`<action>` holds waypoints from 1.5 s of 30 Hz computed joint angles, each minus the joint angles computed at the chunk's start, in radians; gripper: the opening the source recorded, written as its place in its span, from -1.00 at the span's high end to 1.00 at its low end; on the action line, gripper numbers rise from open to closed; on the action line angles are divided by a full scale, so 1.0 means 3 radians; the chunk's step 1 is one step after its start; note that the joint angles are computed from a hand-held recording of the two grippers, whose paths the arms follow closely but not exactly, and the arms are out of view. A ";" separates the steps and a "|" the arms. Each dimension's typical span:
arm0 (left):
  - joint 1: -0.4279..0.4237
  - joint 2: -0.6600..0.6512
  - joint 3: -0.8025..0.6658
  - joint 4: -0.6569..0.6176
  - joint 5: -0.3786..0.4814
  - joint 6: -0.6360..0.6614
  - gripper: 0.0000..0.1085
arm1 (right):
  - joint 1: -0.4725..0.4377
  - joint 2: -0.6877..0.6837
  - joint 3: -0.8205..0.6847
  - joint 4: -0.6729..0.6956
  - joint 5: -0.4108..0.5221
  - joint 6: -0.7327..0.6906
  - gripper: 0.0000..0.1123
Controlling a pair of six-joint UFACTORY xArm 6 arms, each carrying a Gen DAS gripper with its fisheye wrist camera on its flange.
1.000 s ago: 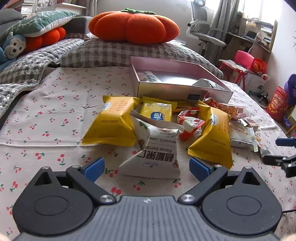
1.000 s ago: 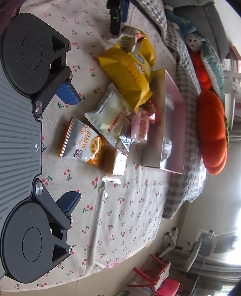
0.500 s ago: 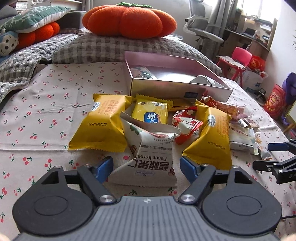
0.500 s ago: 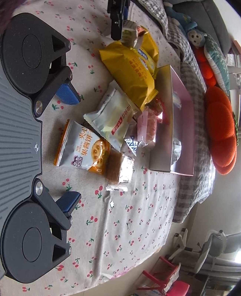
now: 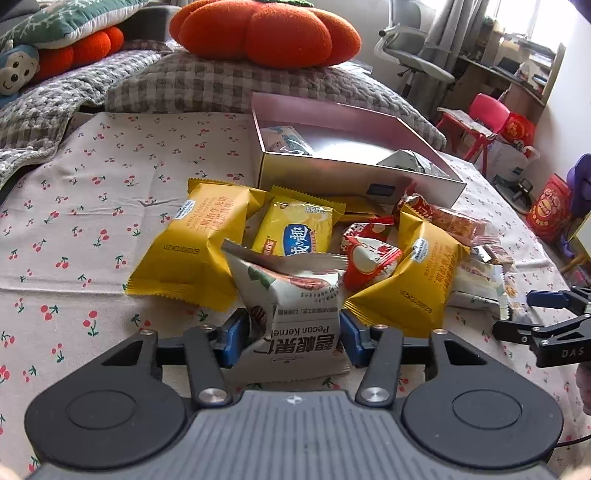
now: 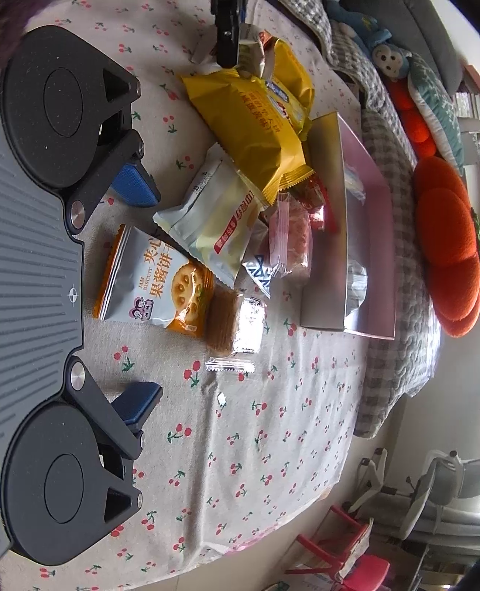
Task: Organize snacks
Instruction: 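Grasp the white pecan-kernel bag with the left gripper while the right gripper grasps the orange biscuit packet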
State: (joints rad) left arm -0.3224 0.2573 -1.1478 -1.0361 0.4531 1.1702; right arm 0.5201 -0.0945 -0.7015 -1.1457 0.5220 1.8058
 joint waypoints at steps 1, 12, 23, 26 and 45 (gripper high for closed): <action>-0.0001 0.0001 -0.0009 0.0048 0.0012 -0.0062 0.12 | -0.0005 -0.0009 0.0007 0.0026 -0.0009 -0.0030 -0.78; 0.0059 -0.0022 -0.0079 0.0448 0.0244 -0.0612 0.20 | -0.0057 -0.0119 0.0038 0.0215 -0.0110 -0.0285 0.13; 0.0096 -0.0065 -0.0148 0.0766 0.0484 -0.0916 0.33 | -0.0087 -0.0239 0.0076 0.0619 -0.0101 -0.0521 0.35; 0.0111 -0.0070 -0.0187 0.0851 0.0583 -0.1024 0.36 | -0.0100 -0.0314 0.0105 0.0743 -0.0100 -0.0547 0.45; 0.0142 -0.0166 -0.0224 0.1012 0.0783 -0.1297 0.39 | -0.0226 -0.0535 0.0220 0.1309 -0.0259 -0.0858 0.81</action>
State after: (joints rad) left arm -0.2796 0.2074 -1.2149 -0.7324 0.6880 0.7810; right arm 0.4524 -0.2551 -0.6356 -0.7531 0.4442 1.5485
